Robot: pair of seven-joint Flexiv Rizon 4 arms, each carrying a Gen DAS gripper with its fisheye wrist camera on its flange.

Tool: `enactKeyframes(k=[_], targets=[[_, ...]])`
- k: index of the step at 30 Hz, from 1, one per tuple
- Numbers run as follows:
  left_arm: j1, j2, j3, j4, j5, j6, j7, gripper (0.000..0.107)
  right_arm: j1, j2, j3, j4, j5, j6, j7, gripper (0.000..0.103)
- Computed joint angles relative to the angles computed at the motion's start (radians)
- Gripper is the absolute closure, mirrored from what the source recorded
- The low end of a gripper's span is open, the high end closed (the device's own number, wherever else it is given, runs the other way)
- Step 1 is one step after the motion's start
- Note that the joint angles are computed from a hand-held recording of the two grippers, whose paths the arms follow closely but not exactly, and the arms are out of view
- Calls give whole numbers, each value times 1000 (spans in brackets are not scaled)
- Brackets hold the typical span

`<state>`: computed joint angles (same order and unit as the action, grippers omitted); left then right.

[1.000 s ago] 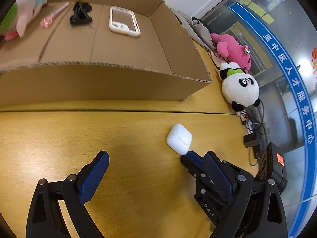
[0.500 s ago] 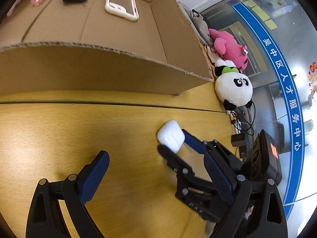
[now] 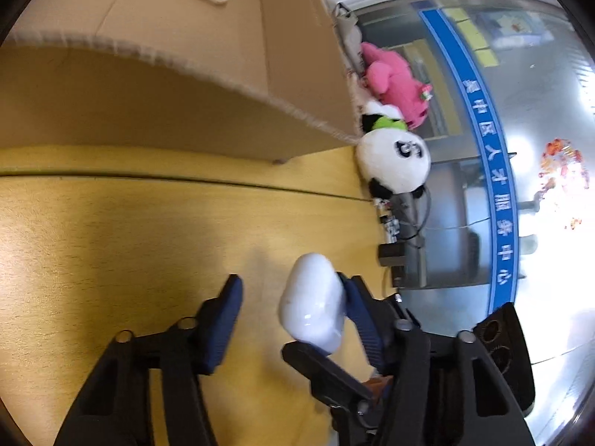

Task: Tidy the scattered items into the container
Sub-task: 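Lift the earbud case with the right tool and carry it over the box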

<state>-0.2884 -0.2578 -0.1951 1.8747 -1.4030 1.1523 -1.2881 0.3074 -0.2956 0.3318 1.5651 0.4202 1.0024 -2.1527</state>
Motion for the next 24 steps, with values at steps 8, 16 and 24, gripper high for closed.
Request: enactKeyframes(k=[8, 16, 24], targets=[[15, 70, 40, 28, 166, 20, -121, 72, 25, -7, 12, -60, -35, -65, -70, 59], [84, 117, 90, -10, 400, -56, -241, 80, 85, -65, 1, -215, -135, -174, -177, 60], [190, 58, 123, -201, 613, -232, -292, 82, 154, -217, -22, -502, -242, -320, -231, 61]])
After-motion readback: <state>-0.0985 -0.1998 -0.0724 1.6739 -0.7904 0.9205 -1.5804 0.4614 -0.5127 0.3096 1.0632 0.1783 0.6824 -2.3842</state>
